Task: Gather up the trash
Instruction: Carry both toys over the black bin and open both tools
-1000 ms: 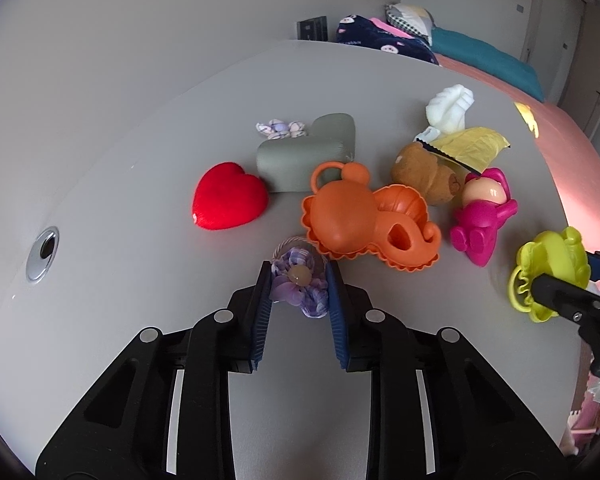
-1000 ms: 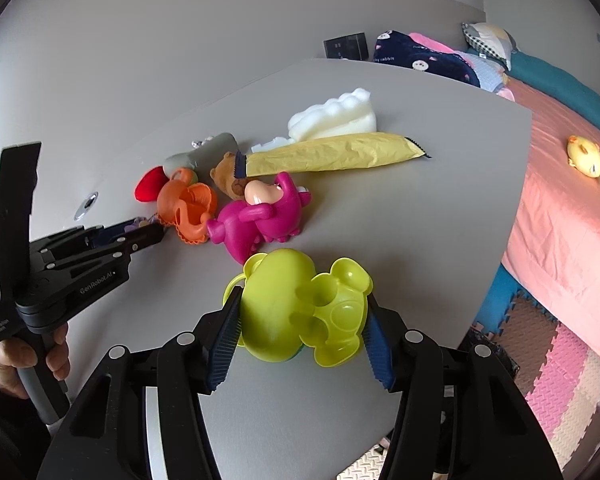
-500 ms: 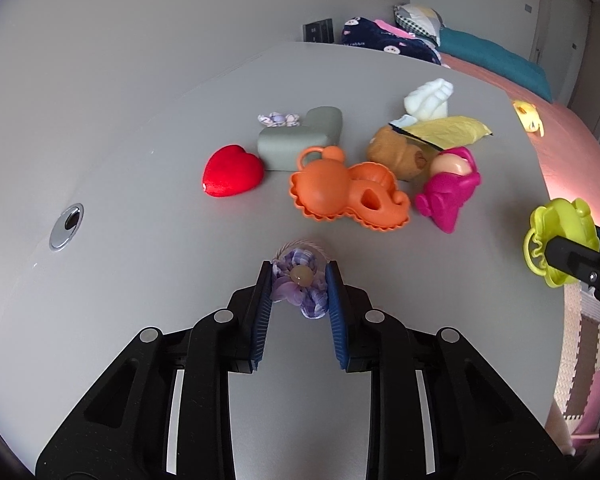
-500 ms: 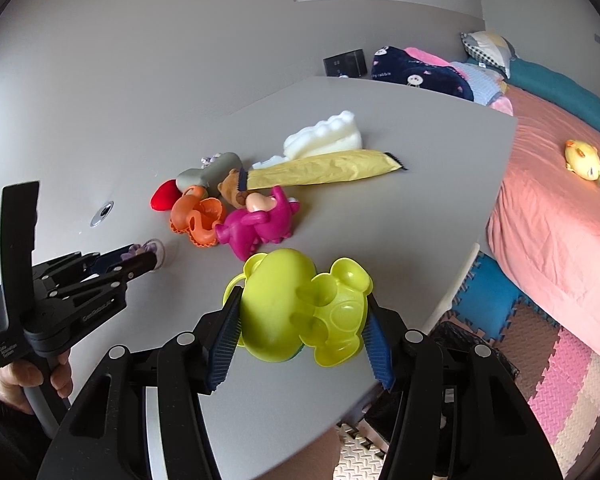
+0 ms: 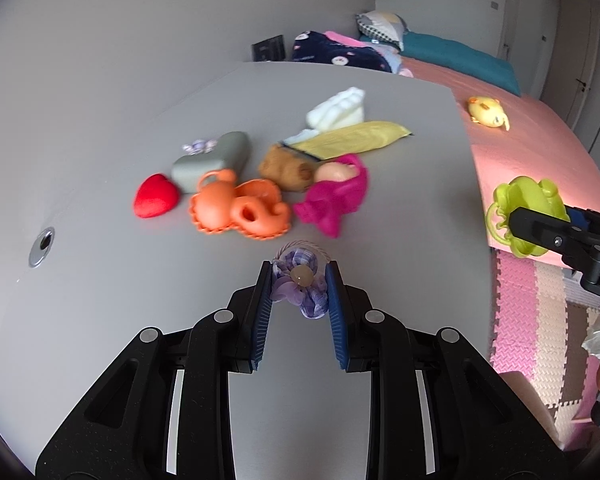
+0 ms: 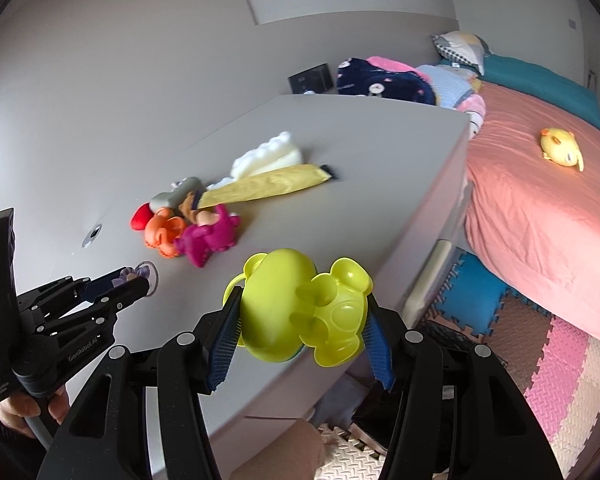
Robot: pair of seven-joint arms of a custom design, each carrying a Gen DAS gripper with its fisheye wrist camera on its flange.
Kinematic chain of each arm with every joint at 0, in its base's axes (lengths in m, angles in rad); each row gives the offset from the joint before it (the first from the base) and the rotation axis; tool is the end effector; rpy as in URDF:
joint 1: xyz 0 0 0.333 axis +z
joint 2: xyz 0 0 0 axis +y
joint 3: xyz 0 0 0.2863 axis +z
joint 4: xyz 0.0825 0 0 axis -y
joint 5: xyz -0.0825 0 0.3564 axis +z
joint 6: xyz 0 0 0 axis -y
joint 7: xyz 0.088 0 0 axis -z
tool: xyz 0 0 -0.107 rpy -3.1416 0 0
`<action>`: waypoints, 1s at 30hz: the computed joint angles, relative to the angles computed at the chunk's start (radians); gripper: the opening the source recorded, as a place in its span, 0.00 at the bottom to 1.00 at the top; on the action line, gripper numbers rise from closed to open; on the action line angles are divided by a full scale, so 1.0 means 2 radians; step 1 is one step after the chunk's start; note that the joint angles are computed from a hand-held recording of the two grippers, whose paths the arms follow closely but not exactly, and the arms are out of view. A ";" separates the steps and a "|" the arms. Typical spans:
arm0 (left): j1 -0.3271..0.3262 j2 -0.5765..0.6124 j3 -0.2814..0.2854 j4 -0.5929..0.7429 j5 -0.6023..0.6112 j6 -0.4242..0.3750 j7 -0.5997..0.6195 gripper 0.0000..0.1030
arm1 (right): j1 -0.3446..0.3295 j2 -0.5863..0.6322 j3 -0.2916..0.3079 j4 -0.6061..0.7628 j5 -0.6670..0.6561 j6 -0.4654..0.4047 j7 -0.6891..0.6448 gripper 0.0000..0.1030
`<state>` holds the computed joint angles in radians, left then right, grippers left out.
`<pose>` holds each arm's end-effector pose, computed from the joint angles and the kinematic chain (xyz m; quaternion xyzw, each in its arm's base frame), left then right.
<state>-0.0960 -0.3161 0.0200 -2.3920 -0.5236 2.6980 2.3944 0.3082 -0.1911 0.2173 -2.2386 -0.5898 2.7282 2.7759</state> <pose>0.4729 -0.0187 0.4908 -0.4812 0.8056 -0.2832 0.1982 0.4323 0.2807 0.5029 -0.5833 0.7175 -0.1918 0.3290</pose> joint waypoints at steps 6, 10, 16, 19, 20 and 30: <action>-0.019 -0.002 -0.009 0.004 -0.017 -0.012 -0.001 0.25 | -0.015 -0.041 0.000 -0.039 0.001 -0.005 0.009 0.55; -0.035 -0.005 -0.016 0.004 -0.030 -0.016 0.004 0.25 | -0.030 -0.067 0.005 -0.062 0.002 -0.010 0.015 0.55; -0.058 -0.006 -0.027 0.006 -0.041 -0.017 0.009 0.25 | -0.050 -0.111 0.013 -0.098 0.014 -0.020 0.019 0.55; -0.068 -0.005 -0.031 0.009 -0.047 -0.021 0.011 0.25 | -0.060 -0.132 0.016 -0.114 0.020 -0.026 0.018 0.55; -0.071 -0.004 -0.033 0.010 -0.048 -0.022 0.011 0.25 | -0.063 -0.141 0.017 -0.120 0.021 -0.029 0.018 0.55; -0.098 0.005 -0.051 0.021 -0.060 -0.036 0.011 0.25 | -0.090 -0.215 0.021 -0.176 0.047 -0.047 0.015 0.55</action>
<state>-0.2922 -0.3070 -0.0828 -2.3495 -0.6438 2.6260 2.4166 0.1282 -0.6204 0.2591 -2.5911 -0.4957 2.6337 2.8049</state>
